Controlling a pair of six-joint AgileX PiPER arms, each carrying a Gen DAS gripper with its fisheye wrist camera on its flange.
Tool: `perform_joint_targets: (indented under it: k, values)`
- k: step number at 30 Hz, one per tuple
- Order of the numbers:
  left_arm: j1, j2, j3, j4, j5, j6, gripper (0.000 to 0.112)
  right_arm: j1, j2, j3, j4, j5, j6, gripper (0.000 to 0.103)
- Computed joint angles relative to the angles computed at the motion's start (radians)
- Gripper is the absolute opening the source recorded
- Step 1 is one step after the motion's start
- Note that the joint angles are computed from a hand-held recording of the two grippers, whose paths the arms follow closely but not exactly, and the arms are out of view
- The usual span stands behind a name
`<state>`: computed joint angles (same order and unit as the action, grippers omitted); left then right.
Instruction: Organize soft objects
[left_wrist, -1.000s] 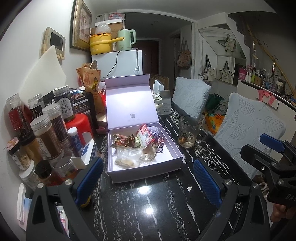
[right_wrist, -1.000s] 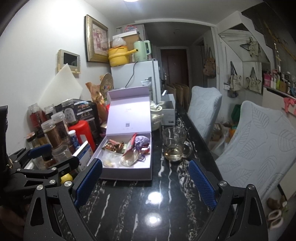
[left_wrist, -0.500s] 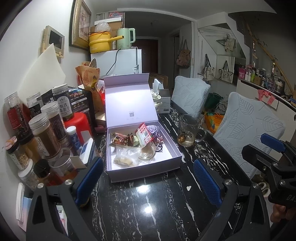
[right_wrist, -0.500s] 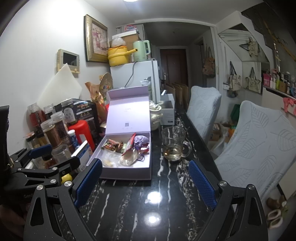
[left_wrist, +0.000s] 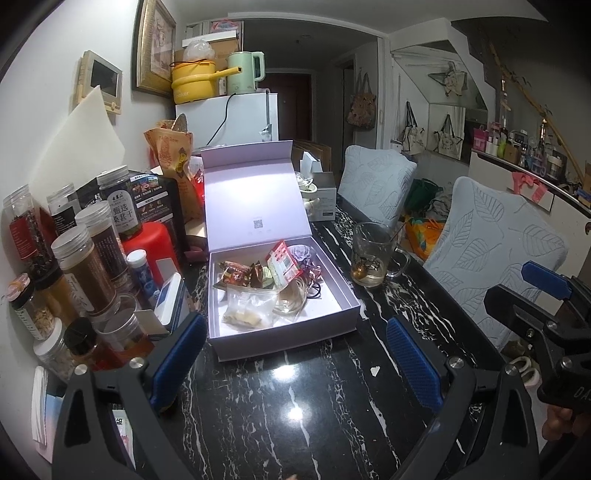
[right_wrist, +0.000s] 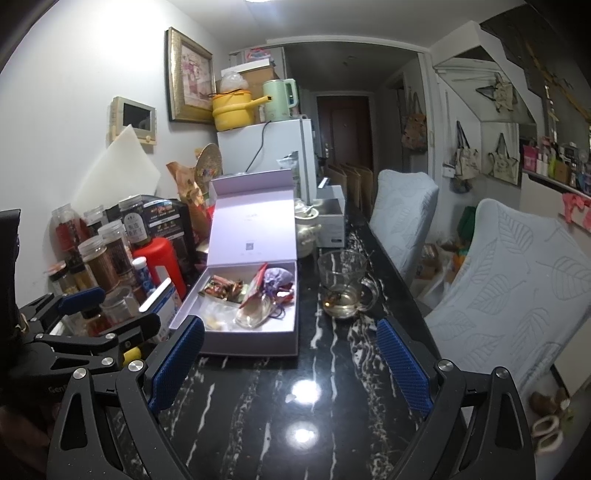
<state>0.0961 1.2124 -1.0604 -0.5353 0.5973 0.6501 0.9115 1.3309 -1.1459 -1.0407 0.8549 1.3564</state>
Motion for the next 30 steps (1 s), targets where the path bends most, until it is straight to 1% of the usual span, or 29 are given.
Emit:
perform_joint_targets:
  k: [5,9,15,30]
  values:
    - [-0.01,0.005,-0.011,0.026,0.003,-0.027,0.1,0.002,-0.004,-0.001,0.002,0.014,-0.005,0.096]
    - [0.007,0.025,-0.038,-0.013,0.051,-0.001,0.1,0.0,-0.007,-0.002,0.005,0.024,-0.007,0.096]
    - [-0.018,0.018,-0.031,0.033,0.023,-0.035,0.1,-0.002,-0.009,-0.003,0.001,0.053,0.004,0.096]
    - [-0.044,0.023,-0.037,0.082,0.014,-0.079,0.1,-0.005,-0.014,0.005,0.002,0.059,0.011,0.096]
